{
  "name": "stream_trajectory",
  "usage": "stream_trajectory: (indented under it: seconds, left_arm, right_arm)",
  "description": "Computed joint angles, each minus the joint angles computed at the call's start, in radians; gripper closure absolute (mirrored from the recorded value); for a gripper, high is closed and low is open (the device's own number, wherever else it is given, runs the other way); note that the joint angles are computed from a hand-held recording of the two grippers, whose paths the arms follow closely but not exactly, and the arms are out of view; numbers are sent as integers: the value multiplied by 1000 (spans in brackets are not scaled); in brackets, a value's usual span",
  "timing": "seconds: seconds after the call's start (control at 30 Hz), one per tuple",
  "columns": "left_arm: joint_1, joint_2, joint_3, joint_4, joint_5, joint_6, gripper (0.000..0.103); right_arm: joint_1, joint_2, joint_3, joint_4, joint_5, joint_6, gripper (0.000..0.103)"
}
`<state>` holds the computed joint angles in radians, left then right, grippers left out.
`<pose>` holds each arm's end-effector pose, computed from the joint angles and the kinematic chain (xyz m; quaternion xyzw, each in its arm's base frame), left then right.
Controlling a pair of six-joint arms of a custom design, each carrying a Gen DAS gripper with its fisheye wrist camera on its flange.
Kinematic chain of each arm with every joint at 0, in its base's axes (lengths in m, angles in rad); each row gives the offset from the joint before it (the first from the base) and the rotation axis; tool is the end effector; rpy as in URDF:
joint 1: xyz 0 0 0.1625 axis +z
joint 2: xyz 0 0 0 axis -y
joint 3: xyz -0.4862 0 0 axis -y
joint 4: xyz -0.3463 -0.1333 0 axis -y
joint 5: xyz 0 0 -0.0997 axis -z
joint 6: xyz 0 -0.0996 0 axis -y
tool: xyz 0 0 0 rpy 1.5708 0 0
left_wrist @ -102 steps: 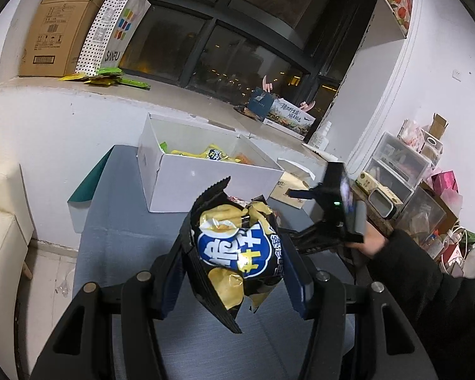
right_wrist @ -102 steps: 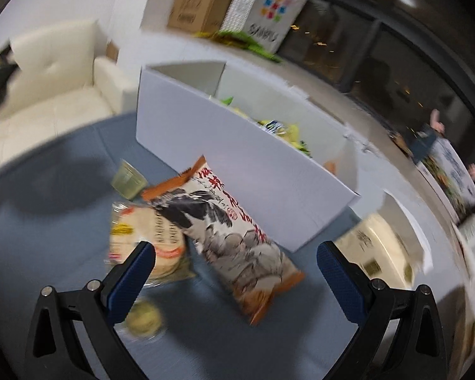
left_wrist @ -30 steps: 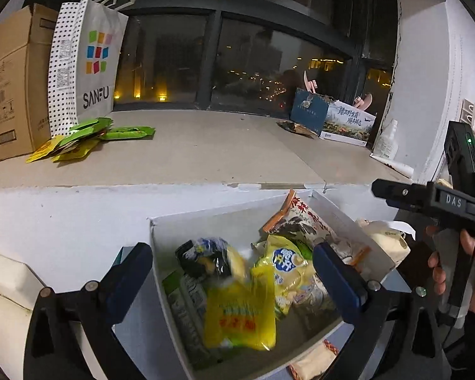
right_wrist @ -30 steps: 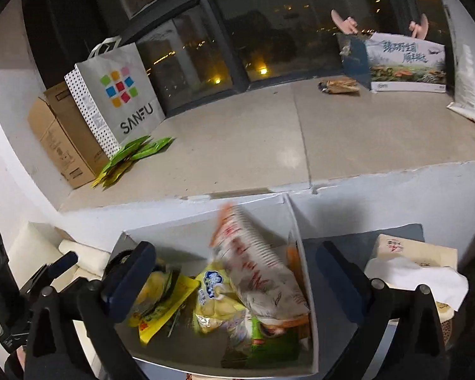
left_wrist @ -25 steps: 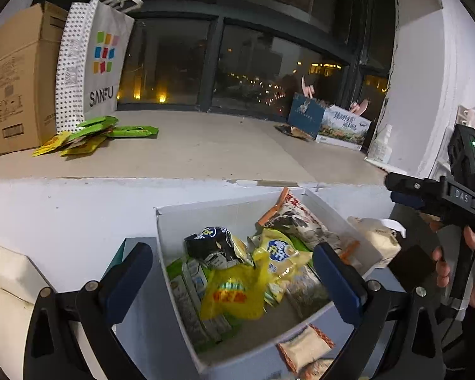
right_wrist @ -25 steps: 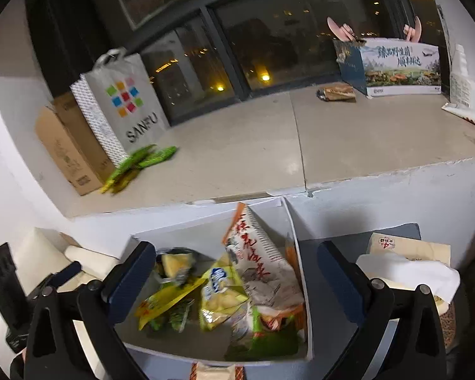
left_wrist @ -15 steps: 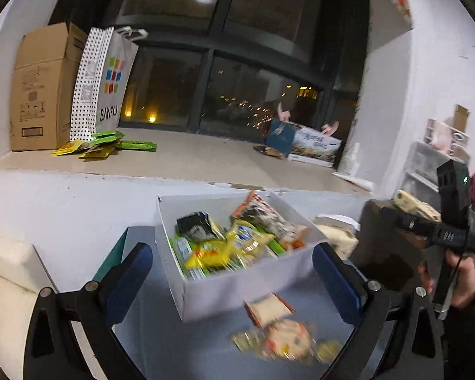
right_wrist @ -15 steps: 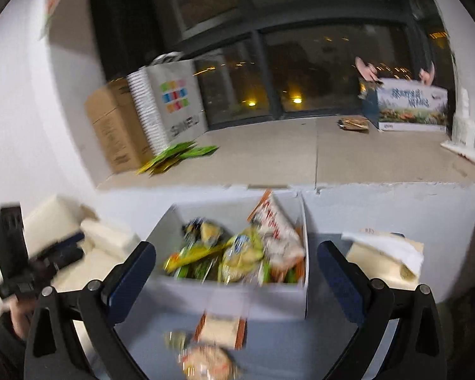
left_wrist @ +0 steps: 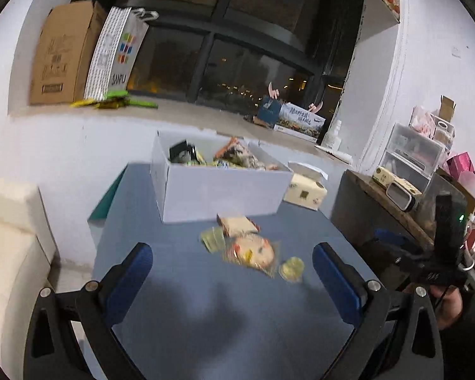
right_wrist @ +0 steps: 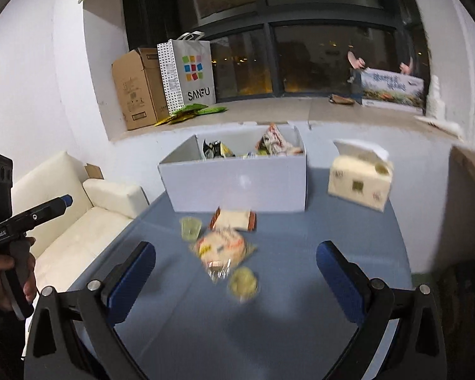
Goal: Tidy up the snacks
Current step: 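Grasp the round bread pack with the right tool while the left grasps a jelly cup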
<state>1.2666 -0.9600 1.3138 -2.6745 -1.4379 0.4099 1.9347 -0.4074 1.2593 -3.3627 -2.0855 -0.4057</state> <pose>-0.0831 -0.7537 0.4365 0.3017 0.8784 -0.3616 0.0810 0.3647 -0.7207 0.1239 0.2168 -0.8424 0.4331 0.2360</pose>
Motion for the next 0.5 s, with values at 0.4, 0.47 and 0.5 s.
stream_trajectory:
  seconds: [0.4, 0.47, 0.5]
  left_arm:
    - [1, -21, 27, 2, 29, -13, 0]
    - [1, -20, 26, 7, 33, -13, 0]
    - [0, -20, 29, 5, 39, -10, 0]
  right_arm:
    - [-12, 85, -138, 245, -31, -59, 0]
    - [-17, 128, -234, 335, -31, -135, 0]
    - [-21, 154, -292, 382, -37, -174, 0]
